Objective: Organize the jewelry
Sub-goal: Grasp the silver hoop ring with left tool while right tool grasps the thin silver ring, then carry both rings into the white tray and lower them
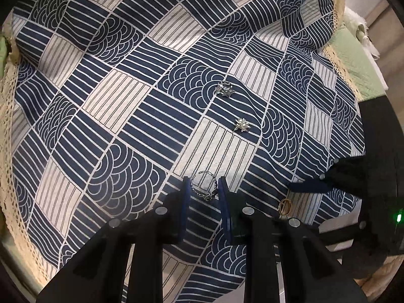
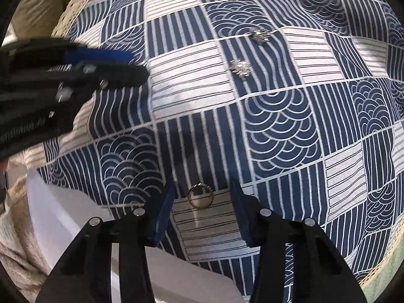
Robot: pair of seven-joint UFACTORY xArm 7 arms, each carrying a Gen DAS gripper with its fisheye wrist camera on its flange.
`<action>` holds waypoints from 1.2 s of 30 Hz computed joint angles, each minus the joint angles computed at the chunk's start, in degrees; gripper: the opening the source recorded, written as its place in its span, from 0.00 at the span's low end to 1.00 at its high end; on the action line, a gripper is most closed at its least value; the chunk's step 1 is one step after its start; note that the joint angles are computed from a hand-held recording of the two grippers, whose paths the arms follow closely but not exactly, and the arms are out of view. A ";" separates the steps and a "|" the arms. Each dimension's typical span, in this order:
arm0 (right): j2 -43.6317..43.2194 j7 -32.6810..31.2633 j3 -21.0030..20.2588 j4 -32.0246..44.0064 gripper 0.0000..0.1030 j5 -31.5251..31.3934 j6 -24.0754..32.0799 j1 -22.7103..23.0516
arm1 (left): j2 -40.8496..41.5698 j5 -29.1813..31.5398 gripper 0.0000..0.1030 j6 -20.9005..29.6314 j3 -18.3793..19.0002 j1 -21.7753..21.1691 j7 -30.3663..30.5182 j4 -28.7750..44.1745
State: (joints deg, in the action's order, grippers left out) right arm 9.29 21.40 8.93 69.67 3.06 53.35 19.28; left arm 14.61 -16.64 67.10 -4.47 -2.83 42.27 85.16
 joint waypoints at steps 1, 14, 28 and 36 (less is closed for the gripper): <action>0.19 0.30 -0.01 0.26 0.44 -0.23 0.27 0.10 | 0.08 0.12 0.20 0.01 0.01 -0.05 -0.15 0.03; 1.11 3.76 -0.17 0.54 0.22 -4.81 0.30 1.56 | -0.32 0.36 0.20 -0.39 0.01 -0.25 0.13 -0.84; -8.15 6.90 -0.91 -6.70 0.22 -6.04 -5.85 -1.06 | -3.48 -2.93 0.20 0.30 0.20 1.12 3.00 -2.38; -23.64 10.04 2.39 -16.23 0.22 -7.51 -10.25 -0.22 | -14.20 -11.20 0.20 5.23 2.78 3.12 13.36 -8.35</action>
State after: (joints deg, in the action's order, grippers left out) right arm -14.35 31.44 11.32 53.44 -4.46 43.10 19.07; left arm 0.41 -27.84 72.33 -1.68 0.29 55.63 76.81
